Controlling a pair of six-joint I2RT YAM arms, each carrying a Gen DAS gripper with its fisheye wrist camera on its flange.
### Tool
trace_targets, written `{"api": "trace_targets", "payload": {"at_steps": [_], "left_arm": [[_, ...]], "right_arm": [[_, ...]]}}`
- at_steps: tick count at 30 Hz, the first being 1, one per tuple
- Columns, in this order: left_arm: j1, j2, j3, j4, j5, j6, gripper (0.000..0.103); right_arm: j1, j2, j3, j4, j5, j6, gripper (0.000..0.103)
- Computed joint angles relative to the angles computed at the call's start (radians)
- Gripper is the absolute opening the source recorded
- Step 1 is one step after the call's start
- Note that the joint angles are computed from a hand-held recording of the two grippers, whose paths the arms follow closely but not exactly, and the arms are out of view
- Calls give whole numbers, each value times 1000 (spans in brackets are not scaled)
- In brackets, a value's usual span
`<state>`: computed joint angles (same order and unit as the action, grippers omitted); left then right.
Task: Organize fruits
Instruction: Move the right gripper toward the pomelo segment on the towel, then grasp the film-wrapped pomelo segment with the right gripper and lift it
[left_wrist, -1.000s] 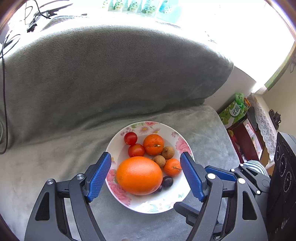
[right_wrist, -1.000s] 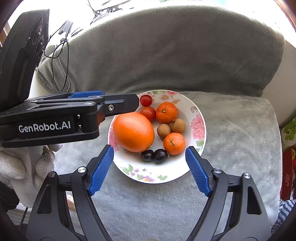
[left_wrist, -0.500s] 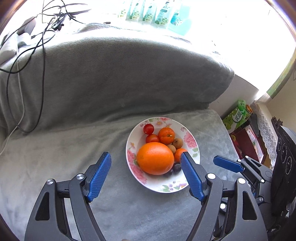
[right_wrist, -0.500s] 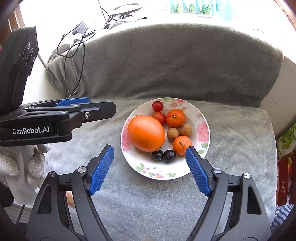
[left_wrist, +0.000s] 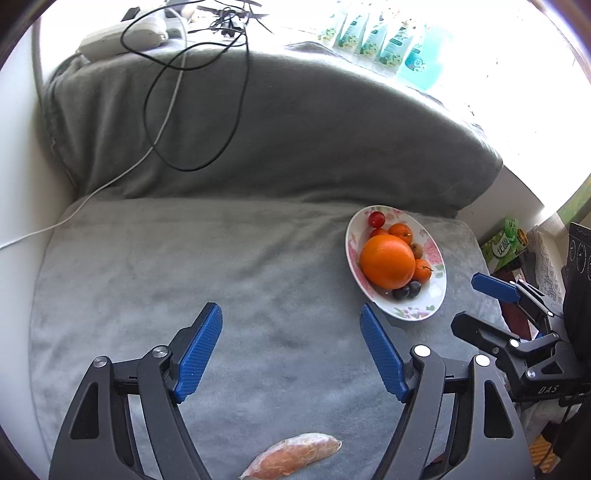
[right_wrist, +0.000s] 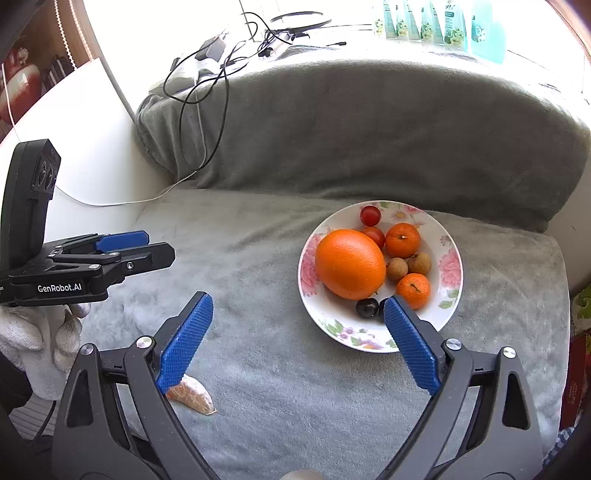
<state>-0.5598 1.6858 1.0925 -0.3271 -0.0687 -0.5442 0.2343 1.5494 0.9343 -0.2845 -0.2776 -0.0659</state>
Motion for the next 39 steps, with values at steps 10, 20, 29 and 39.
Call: {"api": "trace_targets", "payload": {"at_steps": [10,20,29,39], "left_arm": [[47,-259,-331,-4,-58,-115,77],[0,-439,-557,-10,-108,-329,77],[-25,-561,-670,-47,-130,-440,77],[-21,-705,-743,-120,-143,-519,77]], "right_arm": [[175,27,10,-44,27,-193,96],[309,156,77,-190,30,-405,84],[417,262,90,-215,84,-538,73],[512,382,135,-214,146,-604,61]]}}
